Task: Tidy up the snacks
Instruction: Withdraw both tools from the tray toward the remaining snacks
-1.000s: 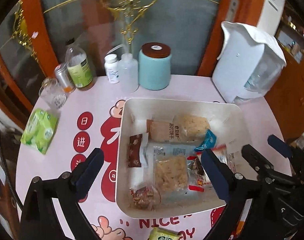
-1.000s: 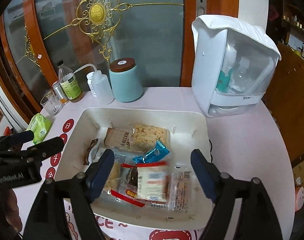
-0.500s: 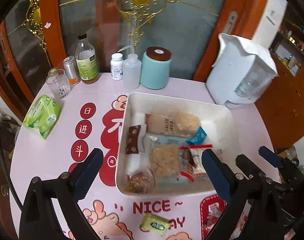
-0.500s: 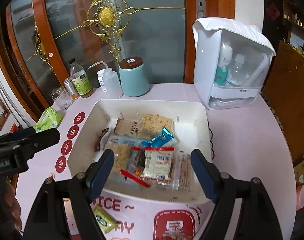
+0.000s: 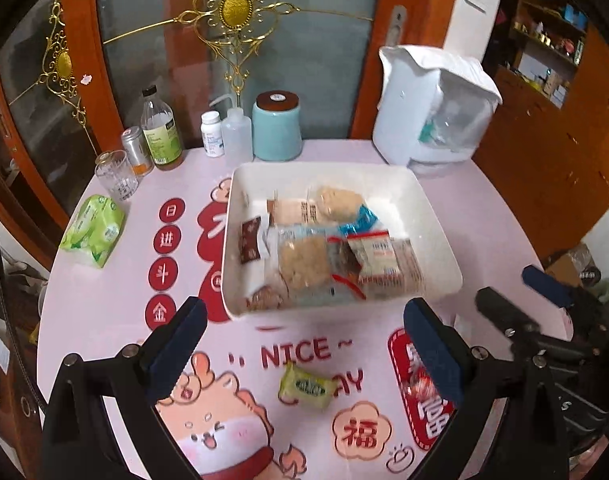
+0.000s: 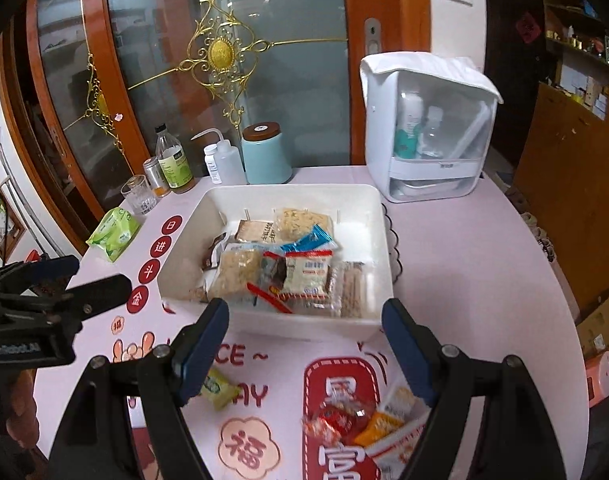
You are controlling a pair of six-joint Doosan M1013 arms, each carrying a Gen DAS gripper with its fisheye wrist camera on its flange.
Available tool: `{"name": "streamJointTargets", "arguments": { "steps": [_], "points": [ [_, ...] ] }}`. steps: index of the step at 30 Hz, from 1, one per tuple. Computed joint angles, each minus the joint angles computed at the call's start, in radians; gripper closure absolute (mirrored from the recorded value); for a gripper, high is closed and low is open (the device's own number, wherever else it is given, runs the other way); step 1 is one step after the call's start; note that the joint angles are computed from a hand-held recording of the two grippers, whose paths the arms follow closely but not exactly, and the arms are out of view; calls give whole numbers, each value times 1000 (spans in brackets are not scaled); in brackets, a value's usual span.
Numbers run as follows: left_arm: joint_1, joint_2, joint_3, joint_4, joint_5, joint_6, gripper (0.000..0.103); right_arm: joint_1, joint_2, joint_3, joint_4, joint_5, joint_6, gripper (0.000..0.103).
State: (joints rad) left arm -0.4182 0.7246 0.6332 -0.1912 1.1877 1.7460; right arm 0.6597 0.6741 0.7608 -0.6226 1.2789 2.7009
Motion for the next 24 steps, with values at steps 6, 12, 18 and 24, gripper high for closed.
{"name": "streamJointTargets", "arguments": {
  "steps": [6, 12, 18, 24],
  "points": [
    [-7, -51, 117, -5, -8, 41, 5, 22, -53, 115, 23, -41, 104, 23],
    [-16, -83, 218, 21, -44, 22, 5, 35, -68, 188, 67, -40, 187, 23],
    [-12, -66, 261, 2, -10, -47, 5, 33, -94, 302, 140, -146, 290, 24],
    [-20, -32, 281, 79, 21, -148, 5, 16, -92, 354, 231, -215, 316, 25]
  ]
}}
